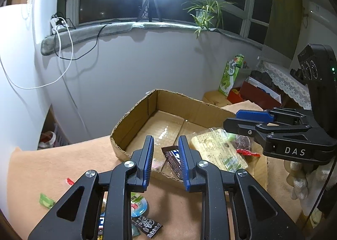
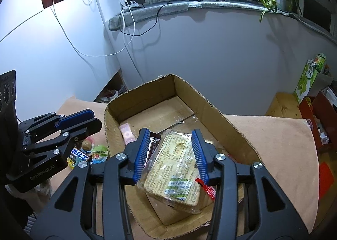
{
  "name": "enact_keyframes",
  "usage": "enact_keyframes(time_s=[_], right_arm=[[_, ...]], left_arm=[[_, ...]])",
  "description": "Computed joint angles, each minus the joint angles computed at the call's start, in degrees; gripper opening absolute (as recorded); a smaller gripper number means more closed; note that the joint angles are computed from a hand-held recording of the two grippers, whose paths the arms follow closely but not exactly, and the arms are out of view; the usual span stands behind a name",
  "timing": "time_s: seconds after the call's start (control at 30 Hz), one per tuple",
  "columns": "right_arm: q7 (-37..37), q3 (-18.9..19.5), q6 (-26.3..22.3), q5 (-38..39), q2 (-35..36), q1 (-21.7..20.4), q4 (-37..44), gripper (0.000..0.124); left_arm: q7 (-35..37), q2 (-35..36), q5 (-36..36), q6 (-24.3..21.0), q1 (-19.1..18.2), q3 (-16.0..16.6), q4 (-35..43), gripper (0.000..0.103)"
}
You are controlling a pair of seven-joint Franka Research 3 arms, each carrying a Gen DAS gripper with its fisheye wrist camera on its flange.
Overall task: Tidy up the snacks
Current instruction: 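Open the left gripper over the box while the right gripper releases the packet inside, then move both grippers back over the snack pile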
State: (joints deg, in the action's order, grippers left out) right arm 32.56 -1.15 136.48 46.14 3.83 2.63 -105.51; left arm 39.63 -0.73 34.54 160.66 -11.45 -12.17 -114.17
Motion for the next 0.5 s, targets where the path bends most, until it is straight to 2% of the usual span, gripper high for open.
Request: enact_keyframes(time_s=[0.1, 0.4, 0.5], right_arm=[[-0.4, -0.1, 0.1, 0.3, -1.3, 0.0, -1.2, 0.043], [-1.7, -0.8, -0.5, 1.8, -5.6, 1.0, -4.9, 0.045], [-2.5, -1.2, -0.8, 2.8, -7.5, 1.6, -6.8, 0.055]], left_arm=[[-0.9, -1.0, 0.7, 0.1, 0.1, 0.0, -0.7, 0.028], [-3.8, -5.6, 2.0, 0.4, 1.3, -0.7, -4.7, 0.028], [-5.0, -7.8, 2.5, 0.5, 2.1, -1.2, -6.6, 0.028]])
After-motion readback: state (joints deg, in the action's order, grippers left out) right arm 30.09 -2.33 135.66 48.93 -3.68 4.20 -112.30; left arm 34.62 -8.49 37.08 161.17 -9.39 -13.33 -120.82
